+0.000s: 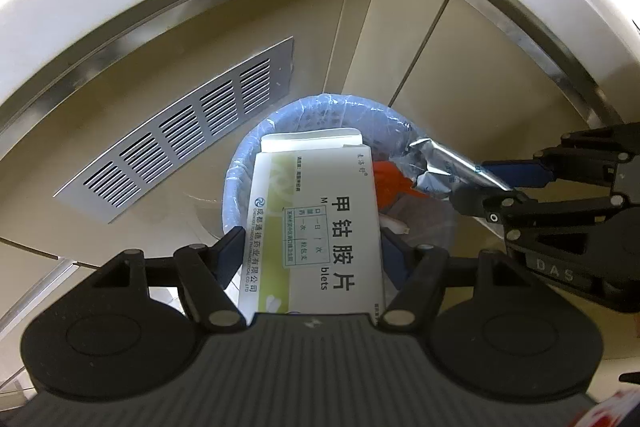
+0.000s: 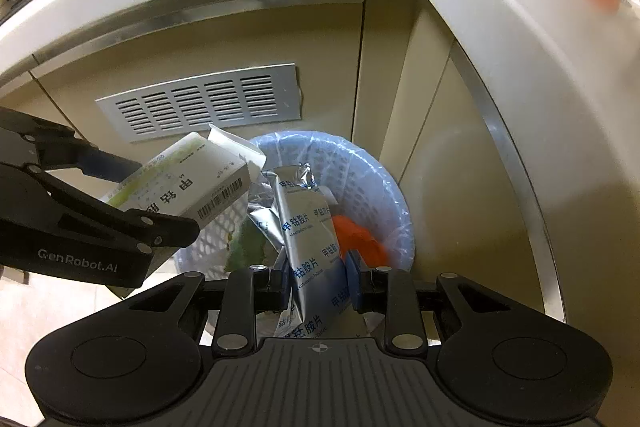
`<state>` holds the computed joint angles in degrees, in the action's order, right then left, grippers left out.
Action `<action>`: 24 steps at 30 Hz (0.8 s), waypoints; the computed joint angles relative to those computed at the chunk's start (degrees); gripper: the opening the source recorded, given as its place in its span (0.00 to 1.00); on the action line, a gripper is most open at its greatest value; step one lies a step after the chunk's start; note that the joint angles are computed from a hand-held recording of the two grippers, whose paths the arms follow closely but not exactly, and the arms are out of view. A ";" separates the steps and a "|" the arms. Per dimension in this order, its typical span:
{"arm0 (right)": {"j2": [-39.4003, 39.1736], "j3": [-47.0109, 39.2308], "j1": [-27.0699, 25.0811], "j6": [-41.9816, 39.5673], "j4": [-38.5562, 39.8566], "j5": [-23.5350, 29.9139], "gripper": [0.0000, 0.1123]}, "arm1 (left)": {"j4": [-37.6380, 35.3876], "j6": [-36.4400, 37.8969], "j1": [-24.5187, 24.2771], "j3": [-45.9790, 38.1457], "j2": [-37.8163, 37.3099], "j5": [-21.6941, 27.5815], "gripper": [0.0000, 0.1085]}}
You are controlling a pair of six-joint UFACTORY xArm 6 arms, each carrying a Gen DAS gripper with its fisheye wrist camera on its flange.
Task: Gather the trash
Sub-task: 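Open both tools to drop the foil packet and medicine box into the wastebasket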
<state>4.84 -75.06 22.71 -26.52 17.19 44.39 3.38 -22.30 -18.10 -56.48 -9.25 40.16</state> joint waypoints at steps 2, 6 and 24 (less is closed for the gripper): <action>0.54 -0.52 -0.08 0.16 -0.21 0.42 0.25 | -0.21 -0.02 -0.01 -0.28 0.61 -0.18 0.62; 1.21 -0.91 -0.46 0.18 -0.36 0.52 0.25 | -0.74 0.41 0.05 -0.85 1.53 -0.13 0.62; 4.97 -3.17 -0.47 3.03 -1.35 0.24 0.25 | -2.37 2.29 0.56 -3.24 5.05 0.17 0.63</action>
<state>9.81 -78.23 22.24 -23.49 15.84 44.63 1.02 -20.01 -17.55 -59.72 -4.20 40.33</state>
